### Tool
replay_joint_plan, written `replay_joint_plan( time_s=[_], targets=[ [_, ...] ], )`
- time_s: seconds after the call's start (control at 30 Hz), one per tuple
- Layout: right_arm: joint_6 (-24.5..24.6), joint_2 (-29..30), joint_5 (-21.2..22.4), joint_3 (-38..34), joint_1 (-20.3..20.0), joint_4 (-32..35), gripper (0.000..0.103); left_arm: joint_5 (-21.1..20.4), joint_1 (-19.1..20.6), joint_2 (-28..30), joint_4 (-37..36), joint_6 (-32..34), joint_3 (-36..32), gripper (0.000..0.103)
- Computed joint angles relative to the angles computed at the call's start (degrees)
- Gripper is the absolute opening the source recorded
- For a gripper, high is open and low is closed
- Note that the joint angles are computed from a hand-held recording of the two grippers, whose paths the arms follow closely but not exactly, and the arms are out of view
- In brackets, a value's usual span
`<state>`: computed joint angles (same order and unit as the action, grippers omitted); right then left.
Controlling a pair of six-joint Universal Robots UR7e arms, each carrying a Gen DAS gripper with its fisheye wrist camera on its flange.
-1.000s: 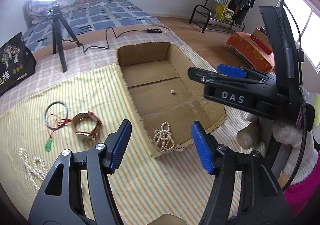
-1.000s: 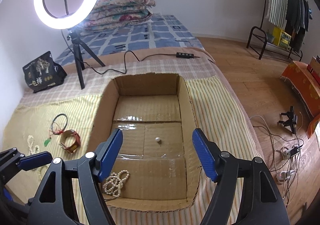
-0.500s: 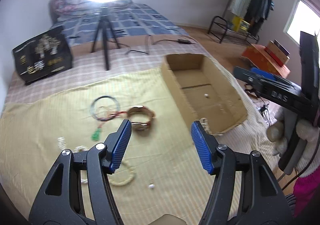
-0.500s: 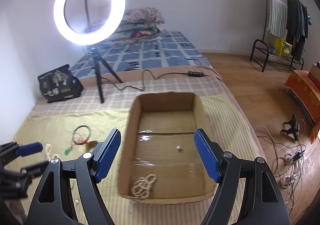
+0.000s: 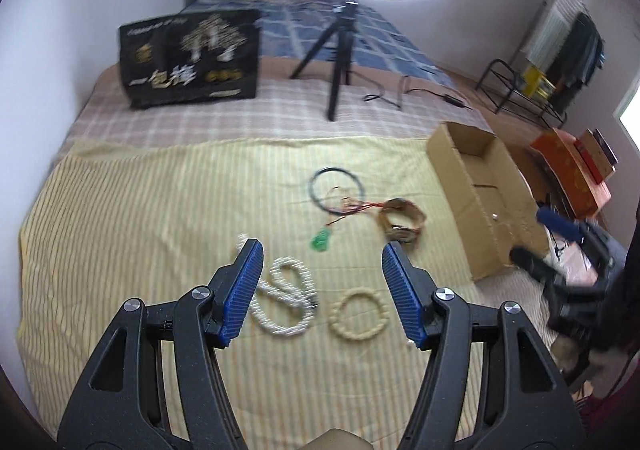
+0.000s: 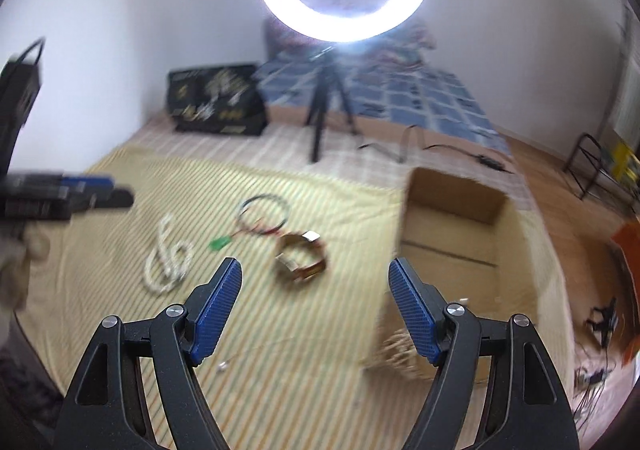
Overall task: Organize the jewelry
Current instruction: 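Move both open tools back toward the remaining jewelry on the sheet, then grasp the long twisted pearl necklace with the left tool while the right tool grasps the second earring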
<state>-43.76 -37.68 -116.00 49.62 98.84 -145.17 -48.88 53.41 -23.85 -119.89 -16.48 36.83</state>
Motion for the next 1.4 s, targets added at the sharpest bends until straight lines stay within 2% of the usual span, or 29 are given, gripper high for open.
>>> replay_joint_plan(
  time_s=[0.23,0.43,0.77,1.03,1.13,1.4],
  targets=[
    [0.45,-0.17,-1.27,2.02,0.19,7.0,0.076,0.21,1.73,-2.15,2.68,-4.17,2.48,0.064],
    [1.24,-1.45,-2.63,5.15,-0.45,11.92,0.076,-1.66,3.17,-2.93,5.02,-7.66,3.5,0.064],
    [2.83,-2.06,-4.09,7.34,-1.22,16.46,0.075,-6.37,5.74,0.99,12.5,-15.93,-2.89,0.064],
    [5.64,-1.37,-3.95,5.93,-1.81,19.69,0.055,-3.92,6.66,6.29,19.16,-20.92,-11.94,0.063],
    [6.42,-1.23,-3.76,5.44,-2.09,21.17,0.045,-3.27,6.94,8.49,21.87,-21.85,-15.66,0.056],
    [6.13,-1.48,-2.2,5.77,-2.33,23.11,0.038,-0.44,7.12,13.74,26.76,-22.59,-24.07,0.051]
  ],
)
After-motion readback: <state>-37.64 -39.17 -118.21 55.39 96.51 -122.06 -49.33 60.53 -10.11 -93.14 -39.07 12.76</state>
